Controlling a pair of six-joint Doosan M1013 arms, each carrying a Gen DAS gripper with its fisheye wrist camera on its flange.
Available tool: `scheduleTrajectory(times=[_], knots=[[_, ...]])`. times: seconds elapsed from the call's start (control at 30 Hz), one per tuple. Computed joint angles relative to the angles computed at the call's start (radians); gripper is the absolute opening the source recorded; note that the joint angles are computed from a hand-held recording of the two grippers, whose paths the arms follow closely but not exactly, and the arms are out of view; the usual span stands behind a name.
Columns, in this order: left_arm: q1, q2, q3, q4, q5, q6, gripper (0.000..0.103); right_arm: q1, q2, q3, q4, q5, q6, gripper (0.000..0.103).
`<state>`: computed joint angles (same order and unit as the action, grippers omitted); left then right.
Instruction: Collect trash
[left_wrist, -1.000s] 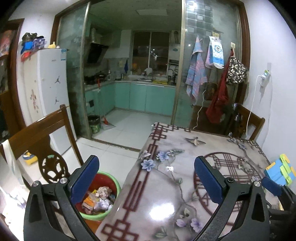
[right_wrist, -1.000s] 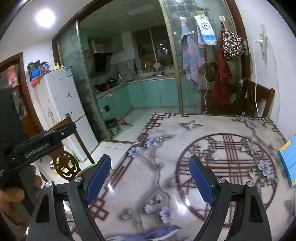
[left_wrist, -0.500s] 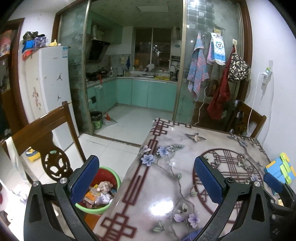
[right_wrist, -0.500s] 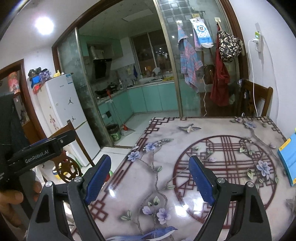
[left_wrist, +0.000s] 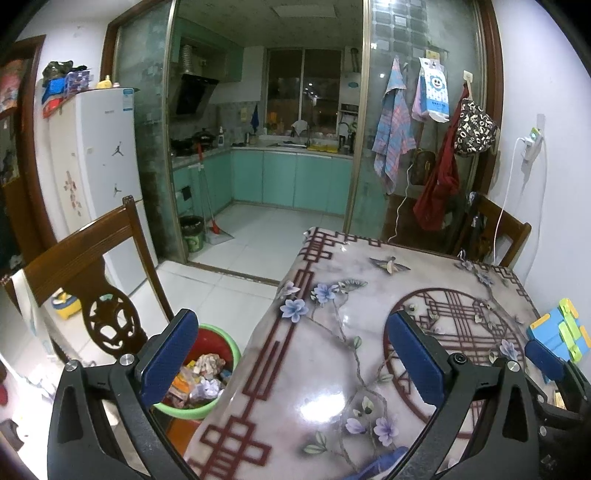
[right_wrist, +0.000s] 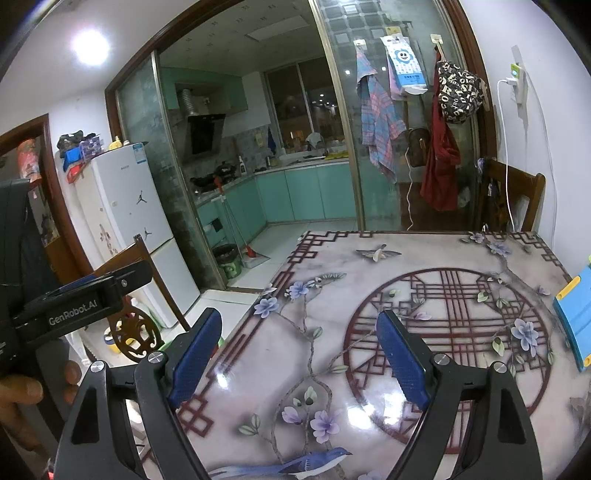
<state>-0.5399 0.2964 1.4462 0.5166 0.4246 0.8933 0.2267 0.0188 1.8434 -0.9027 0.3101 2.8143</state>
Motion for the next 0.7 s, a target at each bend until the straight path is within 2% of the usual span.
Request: scheduleTrajectory(times=[0.7], knots=[[-0.006, 0.008, -0.025, -0.076, -0.001, 0.074, 0.103, -0.014, -0.005, 0.007, -0.011, 0.001, 0.018, 0.086]])
